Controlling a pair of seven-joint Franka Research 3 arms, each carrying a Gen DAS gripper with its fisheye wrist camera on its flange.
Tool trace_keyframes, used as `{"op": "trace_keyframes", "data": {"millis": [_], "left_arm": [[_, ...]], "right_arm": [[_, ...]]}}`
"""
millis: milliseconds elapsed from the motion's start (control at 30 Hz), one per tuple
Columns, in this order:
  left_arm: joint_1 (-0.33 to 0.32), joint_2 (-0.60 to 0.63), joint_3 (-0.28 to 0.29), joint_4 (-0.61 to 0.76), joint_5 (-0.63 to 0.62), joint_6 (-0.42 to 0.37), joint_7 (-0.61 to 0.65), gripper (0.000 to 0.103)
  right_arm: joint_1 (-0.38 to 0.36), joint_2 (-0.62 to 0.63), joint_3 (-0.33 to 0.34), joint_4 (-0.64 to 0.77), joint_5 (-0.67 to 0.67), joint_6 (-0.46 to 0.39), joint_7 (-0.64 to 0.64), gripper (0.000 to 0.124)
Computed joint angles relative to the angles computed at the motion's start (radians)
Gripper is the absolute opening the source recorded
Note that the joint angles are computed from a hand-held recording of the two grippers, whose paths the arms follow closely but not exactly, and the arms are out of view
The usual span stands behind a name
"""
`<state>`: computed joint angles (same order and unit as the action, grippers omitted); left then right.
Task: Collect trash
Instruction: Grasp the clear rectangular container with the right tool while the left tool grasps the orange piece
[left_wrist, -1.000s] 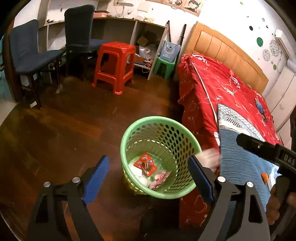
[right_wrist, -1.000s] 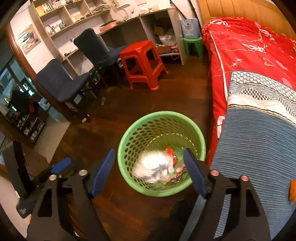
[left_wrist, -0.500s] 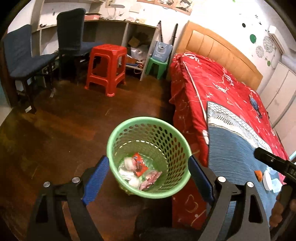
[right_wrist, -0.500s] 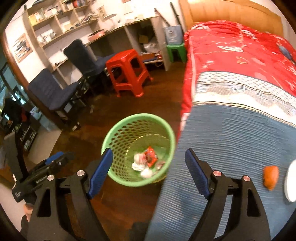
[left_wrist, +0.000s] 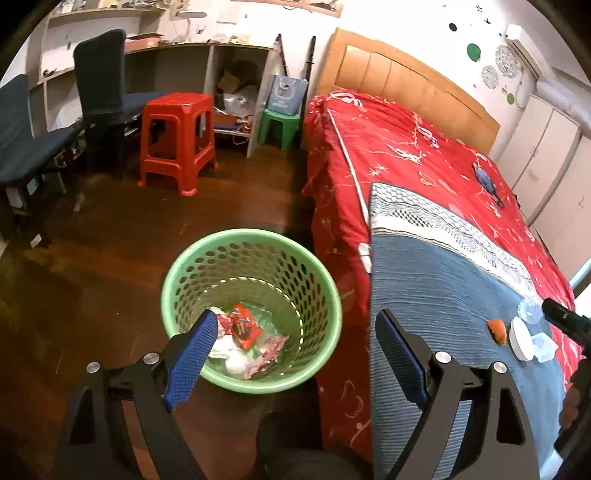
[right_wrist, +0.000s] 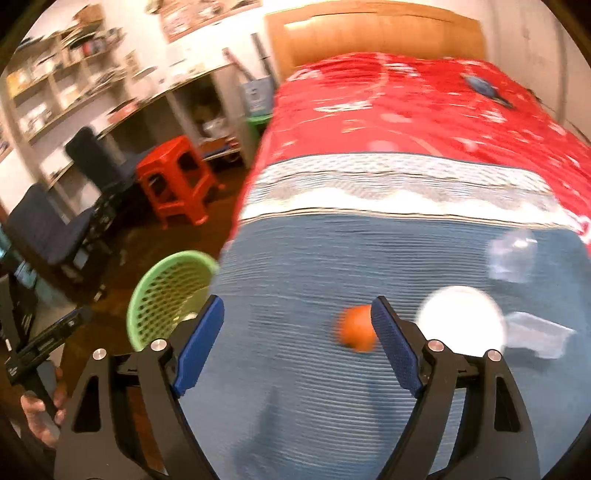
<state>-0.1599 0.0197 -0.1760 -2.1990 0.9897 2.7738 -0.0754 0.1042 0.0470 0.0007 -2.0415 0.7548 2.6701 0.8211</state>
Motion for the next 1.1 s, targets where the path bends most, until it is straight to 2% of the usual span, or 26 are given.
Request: {"op": "trace_keyframes", "data": {"millis": [67, 233, 367, 500, 700, 833, 1100], "left_arm": [[-0.005, 0.012, -0.004, 0.016, -0.006, -0.005, 0.013, 0.084], [-0.025, 0.045, -0.005, 0.059, -0.036, -0.018, 0.060, 0.084], [-0.043, 0.073, -0.002, 0.090, -0.063, -0.026, 0.094, 0.084], [-0.062, 0.103, 0.002, 0.127, -0.093, -0.034, 0.140, 0.085], [-0.090, 0.148, 0.009, 0.185, -0.134, -0.034, 0.204, 0.086], [-0.112, 0.186, 0.013, 0.236, -0.162, -0.040, 0.249, 0.086], [-0.162, 0.307, 0.015, 0.398, -0.248, -0.039, 0.396, 0.086]], "right_arm": [[-0.014, 0.005, -0.015, 0.002, -0.020, 0.013, 0.020, 0.083], [-0.066, 0.060, -0.067, 0.039, -0.197, 0.067, 0.201, 0.086], [-0.110, 0.110, -0.091, 0.074, -0.297, 0.068, 0.309, 0.086], [-0.159, 0.146, -0.086, 0.112, -0.293, 0.020, 0.308, 0.089], [-0.184, 0.183, -0.083, 0.143, -0.327, -0.016, 0.324, 0.091], [-0.180, 0.205, -0.085, 0.145, -0.366, -0.006, 0.342, 0.092], [-0.213, 0.231, -0.061, 0.153, -0.303, -0.004, 0.303, 0.089]]}}
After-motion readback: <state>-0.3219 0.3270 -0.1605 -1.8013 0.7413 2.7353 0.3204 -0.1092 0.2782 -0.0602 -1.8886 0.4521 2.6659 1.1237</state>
